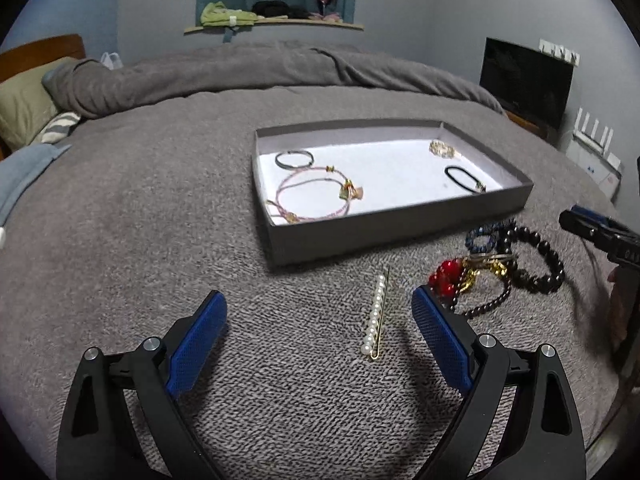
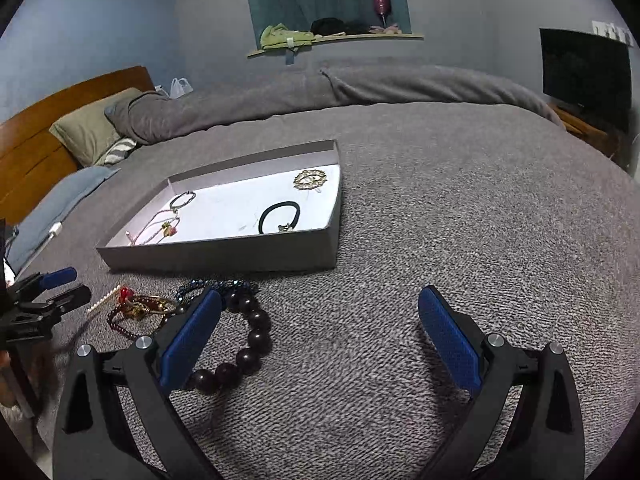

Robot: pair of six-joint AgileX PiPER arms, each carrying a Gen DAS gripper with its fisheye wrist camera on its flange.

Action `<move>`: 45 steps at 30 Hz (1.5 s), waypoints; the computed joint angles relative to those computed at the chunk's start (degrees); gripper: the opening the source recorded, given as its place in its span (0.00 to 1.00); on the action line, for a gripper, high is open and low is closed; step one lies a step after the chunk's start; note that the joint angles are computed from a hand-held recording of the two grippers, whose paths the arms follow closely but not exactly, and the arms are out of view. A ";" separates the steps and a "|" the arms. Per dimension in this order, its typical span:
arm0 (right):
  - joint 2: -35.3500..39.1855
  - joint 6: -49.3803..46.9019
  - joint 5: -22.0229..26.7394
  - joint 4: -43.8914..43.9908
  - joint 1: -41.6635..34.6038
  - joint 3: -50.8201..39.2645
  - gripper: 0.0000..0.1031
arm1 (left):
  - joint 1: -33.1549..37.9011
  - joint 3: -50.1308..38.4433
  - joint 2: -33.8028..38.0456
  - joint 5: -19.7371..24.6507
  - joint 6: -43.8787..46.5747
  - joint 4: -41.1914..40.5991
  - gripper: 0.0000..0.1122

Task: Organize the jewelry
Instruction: 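Pull both open tools back from the box lid, then lower the left tool around the pearl hair clip while the right tool closes on the dark bead bracelet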

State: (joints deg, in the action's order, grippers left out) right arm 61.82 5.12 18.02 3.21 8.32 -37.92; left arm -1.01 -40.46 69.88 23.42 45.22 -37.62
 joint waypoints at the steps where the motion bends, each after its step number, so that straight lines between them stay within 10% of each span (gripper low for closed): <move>1: 0.13 2.89 -0.01 -3.11 0.96 0.09 0.95 | -0.43 -0.06 0.22 -0.14 -1.04 1.09 0.82; 20: 2.64 16.48 1.35 -19.15 7.16 -1.38 0.88 | -5.36 -0.96 2.43 2.42 -1.27 3.93 0.39; 45: 6.43 2.33 5.12 -7.65 7.97 -4.34 0.50 | -5.91 -1.41 3.37 3.28 -1.84 4.18 0.08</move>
